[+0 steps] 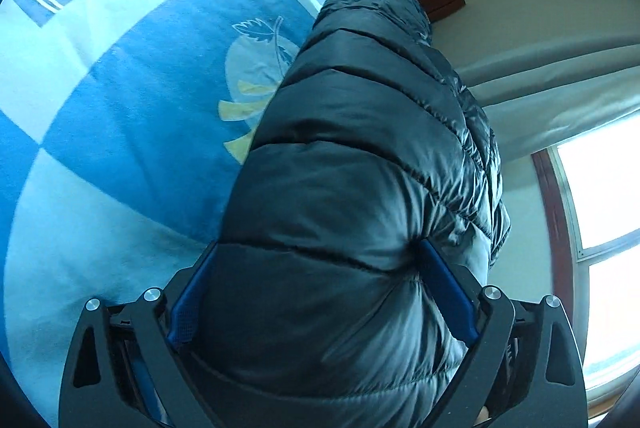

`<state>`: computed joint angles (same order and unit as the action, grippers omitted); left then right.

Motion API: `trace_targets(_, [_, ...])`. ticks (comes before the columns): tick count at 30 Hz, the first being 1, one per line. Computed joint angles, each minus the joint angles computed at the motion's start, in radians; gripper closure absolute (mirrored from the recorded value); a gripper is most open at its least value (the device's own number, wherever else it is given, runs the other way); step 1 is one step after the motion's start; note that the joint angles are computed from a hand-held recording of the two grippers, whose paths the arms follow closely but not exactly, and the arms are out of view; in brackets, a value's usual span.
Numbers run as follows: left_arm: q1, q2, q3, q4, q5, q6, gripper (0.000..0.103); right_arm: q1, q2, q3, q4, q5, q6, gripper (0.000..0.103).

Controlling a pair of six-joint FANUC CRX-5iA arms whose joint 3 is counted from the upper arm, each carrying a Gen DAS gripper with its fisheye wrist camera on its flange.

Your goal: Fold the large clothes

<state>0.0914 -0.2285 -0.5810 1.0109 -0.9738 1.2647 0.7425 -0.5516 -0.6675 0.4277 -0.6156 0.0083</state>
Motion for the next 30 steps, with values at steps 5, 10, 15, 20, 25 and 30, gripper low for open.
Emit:
trace_targets(5, [-0.004, -0.020, -0.023, 0.030, 0.005, -0.031, 0.020, -0.011, -0.038, -0.053, -0.017, 0.113, -0.011, 0.045])
trace_targets(10, [0.009, -0.031, -0.021, 0.042, -0.018, -0.060, 0.027, 0.018, -0.066, -0.109, 0.147, 0.167, -0.143, 0.059])
trace_targets(15, [0.054, -0.044, -0.002, 0.031, -0.030, -0.095, 0.028, 0.004, -0.014, -0.106, 0.219, 0.282, -0.183, 0.063])
trace_targets(20, [0.143, -0.058, 0.021, 0.005, -0.053, -0.100, 0.028, 0.002, 0.108, -0.019, 0.135, 0.372, -0.081, 0.063])
trace_targets(25, [0.231, -0.054, 0.041, -0.017, -0.067, -0.112, 0.028, 0.022, 0.233, 0.085, 0.000, 0.425, 0.049, 0.063])
trace_targets(30, [0.294, -0.039, 0.039, -0.009, -0.073, -0.130, 0.029, 0.039, 0.324, 0.199, -0.137, 0.404, 0.201, 0.063])
